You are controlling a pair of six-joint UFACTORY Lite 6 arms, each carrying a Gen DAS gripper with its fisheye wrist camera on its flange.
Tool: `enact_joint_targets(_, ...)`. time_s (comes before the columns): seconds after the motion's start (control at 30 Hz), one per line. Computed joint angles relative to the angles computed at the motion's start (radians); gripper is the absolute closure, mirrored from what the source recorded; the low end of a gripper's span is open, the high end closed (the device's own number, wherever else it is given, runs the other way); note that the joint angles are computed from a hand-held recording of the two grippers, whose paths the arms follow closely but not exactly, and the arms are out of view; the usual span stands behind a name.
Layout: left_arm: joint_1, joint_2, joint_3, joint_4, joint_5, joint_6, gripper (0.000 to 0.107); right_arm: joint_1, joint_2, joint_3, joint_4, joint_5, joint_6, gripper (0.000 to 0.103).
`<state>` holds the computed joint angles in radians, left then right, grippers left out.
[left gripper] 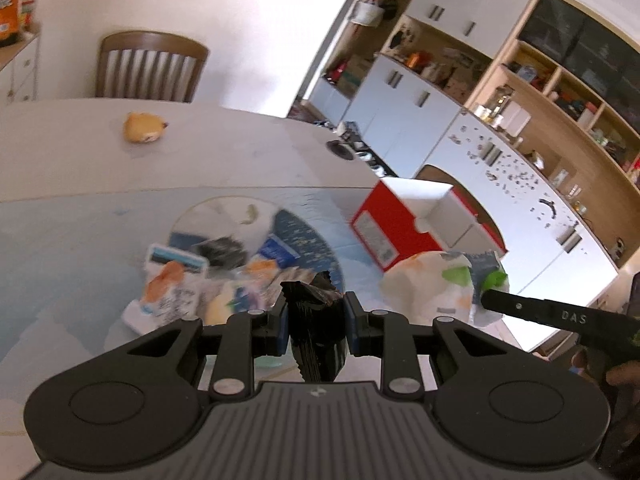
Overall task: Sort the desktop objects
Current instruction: 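Carry the black packet and white-green bag with both grippers over the red shoebox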
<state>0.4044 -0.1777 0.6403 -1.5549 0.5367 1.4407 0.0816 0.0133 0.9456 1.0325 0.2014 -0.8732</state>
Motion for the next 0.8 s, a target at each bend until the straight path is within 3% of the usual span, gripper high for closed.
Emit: enact_joint_targets(0.8,-0.442,0.343,0.445,-0.154,-0.247,-0.022,0.082,-0.318,0.170,0.227,0.219,0.134,-0.317,0.092)
